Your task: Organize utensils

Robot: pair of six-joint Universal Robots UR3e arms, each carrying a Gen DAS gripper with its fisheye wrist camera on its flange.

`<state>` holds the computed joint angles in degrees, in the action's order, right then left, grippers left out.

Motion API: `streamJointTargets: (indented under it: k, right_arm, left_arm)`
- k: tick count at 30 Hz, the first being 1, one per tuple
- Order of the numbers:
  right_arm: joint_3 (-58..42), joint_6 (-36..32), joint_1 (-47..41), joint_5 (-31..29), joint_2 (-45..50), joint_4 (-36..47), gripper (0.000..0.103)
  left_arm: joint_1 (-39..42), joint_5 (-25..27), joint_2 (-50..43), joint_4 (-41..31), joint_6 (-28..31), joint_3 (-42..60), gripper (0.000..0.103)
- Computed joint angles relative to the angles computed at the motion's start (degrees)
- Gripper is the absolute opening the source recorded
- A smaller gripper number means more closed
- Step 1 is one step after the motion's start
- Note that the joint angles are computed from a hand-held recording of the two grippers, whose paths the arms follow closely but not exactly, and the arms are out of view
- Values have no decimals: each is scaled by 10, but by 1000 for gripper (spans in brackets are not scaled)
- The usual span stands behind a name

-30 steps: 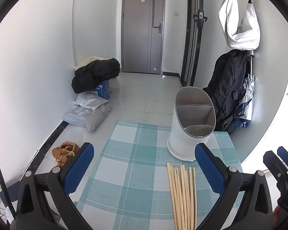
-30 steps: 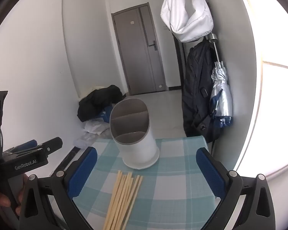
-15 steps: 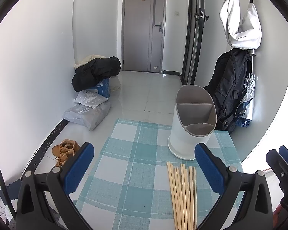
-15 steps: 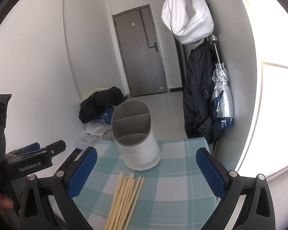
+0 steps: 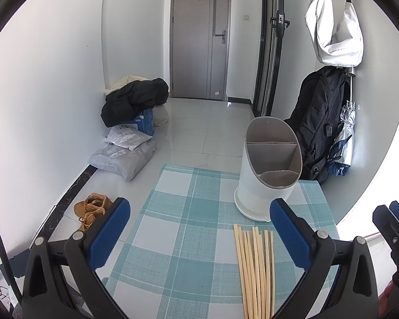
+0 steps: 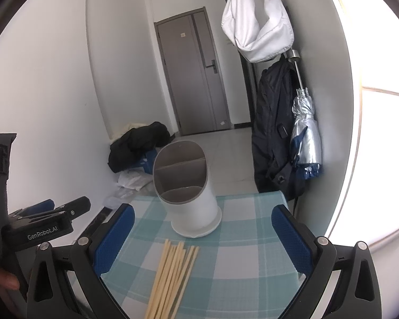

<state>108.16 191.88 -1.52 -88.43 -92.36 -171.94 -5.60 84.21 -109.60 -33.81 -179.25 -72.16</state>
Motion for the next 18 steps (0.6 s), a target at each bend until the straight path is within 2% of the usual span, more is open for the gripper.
streamJointTargets:
  k: [18]
  right_arm:
    - [-4,3,0,6,4,-3,103]
  left_arm:
    - [1,-2,1,-8,1,3,102]
